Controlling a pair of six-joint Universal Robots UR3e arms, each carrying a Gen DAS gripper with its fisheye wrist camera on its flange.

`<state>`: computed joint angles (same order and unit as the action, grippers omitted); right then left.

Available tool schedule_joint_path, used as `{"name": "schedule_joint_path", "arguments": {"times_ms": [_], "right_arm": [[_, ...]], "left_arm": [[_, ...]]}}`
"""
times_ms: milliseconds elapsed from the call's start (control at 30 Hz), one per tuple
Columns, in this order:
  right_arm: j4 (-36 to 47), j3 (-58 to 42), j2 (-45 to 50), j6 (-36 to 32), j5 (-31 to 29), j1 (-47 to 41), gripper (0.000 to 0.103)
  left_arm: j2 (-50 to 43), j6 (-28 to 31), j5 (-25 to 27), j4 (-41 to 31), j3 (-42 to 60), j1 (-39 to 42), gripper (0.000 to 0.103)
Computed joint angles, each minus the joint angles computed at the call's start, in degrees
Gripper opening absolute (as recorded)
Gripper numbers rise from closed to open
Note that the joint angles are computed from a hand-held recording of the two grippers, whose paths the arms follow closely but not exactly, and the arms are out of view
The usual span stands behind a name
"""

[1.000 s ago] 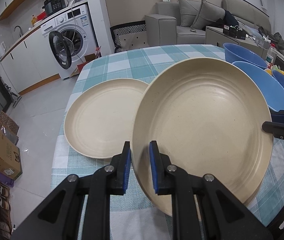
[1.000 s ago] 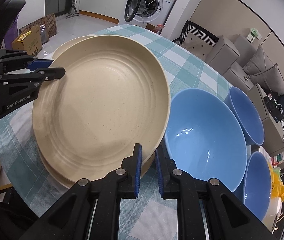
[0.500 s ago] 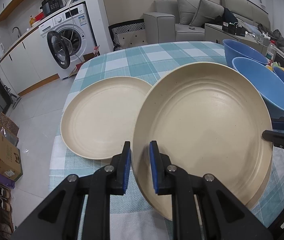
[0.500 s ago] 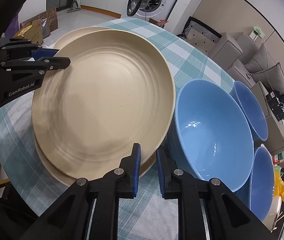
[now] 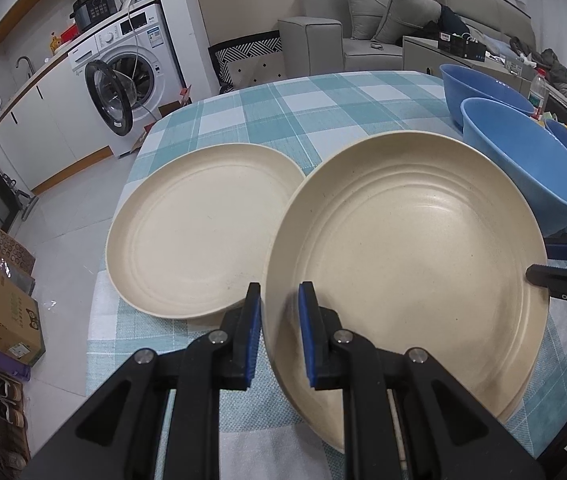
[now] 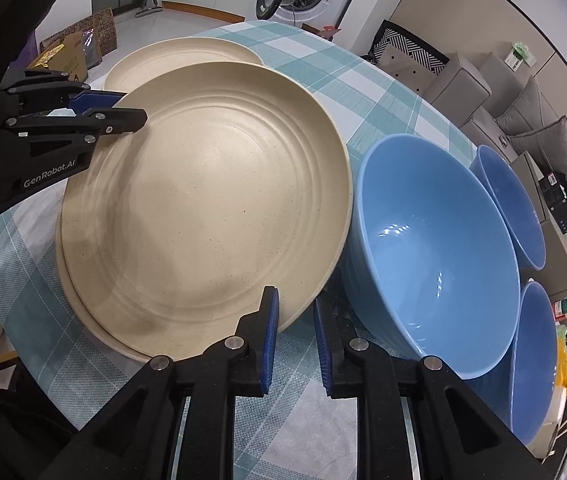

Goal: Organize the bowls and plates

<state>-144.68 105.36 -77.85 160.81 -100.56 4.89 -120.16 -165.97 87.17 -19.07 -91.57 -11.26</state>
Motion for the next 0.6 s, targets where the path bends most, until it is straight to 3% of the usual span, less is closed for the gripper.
{"name": "schedule_joint_path", "arguments": {"times_ms": [467, 600], "right_arm": [[-2.0, -1.8, 5.1, -2.6, -4.1, 3.2, 0.022], [-1.1, -2.4, 4.8, -2.7, -1.6, 2.0, 0.022]], "left_arm": [[-0.6, 1.3, 0.2, -1.2, 0.4, -0.3, 0.016], [-0.2, 1.8, -0.6, -1.5, 0.0, 0.1, 0.017]]}}
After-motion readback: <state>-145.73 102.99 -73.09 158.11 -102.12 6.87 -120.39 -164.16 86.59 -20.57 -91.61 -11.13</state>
